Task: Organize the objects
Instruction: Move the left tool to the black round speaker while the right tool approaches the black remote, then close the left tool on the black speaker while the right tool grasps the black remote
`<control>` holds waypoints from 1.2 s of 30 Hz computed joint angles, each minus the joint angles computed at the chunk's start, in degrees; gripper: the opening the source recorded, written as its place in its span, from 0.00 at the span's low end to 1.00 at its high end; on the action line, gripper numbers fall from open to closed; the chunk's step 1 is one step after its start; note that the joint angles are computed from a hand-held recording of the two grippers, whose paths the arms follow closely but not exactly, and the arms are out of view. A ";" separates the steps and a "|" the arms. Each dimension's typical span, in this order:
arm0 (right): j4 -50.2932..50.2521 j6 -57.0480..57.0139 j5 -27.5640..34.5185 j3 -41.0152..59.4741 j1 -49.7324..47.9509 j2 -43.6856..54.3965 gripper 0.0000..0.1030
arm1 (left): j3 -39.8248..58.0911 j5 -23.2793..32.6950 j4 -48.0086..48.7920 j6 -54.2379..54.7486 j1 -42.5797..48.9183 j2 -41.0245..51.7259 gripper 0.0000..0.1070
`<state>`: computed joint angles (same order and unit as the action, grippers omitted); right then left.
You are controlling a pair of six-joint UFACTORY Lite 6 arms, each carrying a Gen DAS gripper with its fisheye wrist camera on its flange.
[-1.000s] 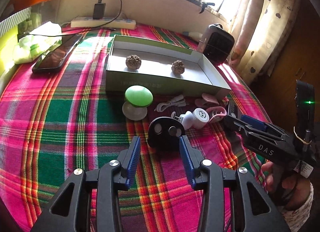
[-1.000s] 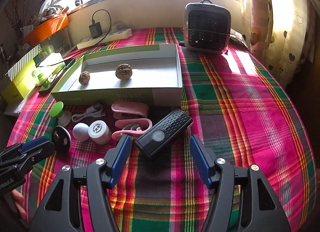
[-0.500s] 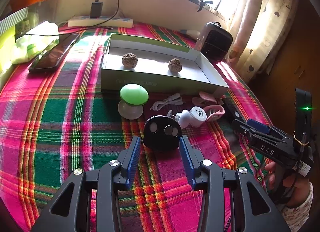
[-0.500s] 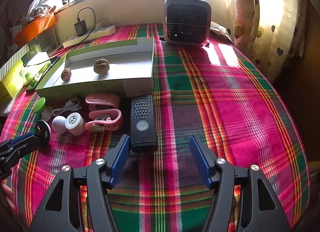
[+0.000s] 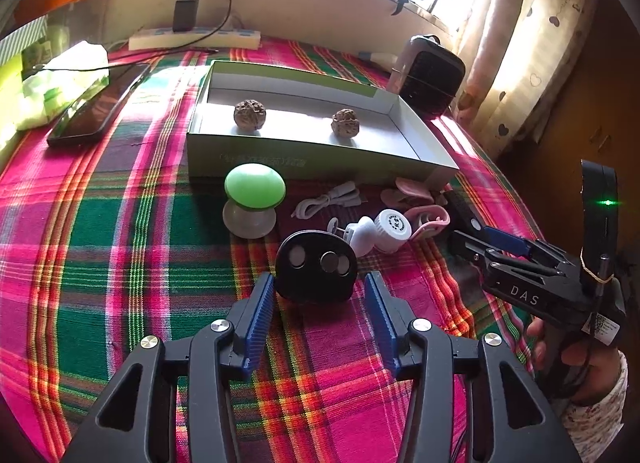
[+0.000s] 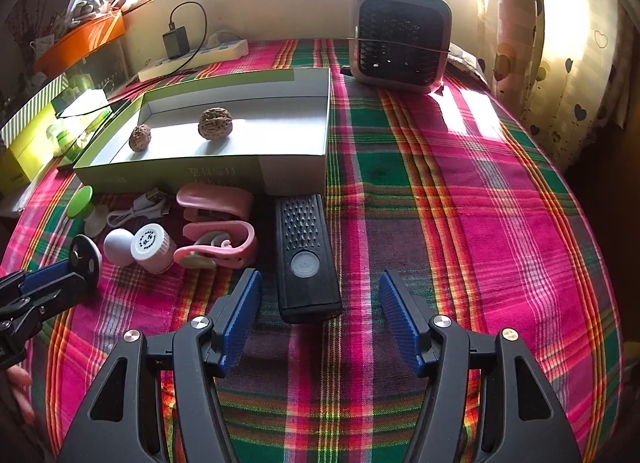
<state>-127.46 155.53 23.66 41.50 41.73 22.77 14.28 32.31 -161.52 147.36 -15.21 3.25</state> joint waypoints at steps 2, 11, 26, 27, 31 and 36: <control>-0.17 0.05 0.08 0.28 -0.06 0.33 0.60 | 0.56 -0.40 -1.07 0.72 -0.54 0.42 0.42; -1.08 0.31 -0.03 0.76 -0.69 0.76 0.60 | 2.76 -1.79 -2.11 0.92 -0.50 1.82 0.42; -1.36 0.59 -0.04 0.74 -1.27 0.74 0.60 | 2.98 -1.91 -2.85 0.51 0.42 2.22 0.29; -1.30 0.64 0.03 0.66 -1.18 0.70 0.60 | 2.95 -1.73 -2.40 0.18 0.64 2.27 0.28; -1.45 0.70 0.03 0.58 -1.27 0.66 0.60 | 2.93 -1.69 -2.26 0.25 0.81 2.27 0.28; -1.63 0.82 0.05 0.50 -1.38 0.62 0.60 | 2.92 -1.71 -1.95 -0.24 0.90 2.12 0.27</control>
<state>-129.09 156.35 23.71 42.01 40.35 23.39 17.20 30.60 -163.47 147.12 -14.32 5.36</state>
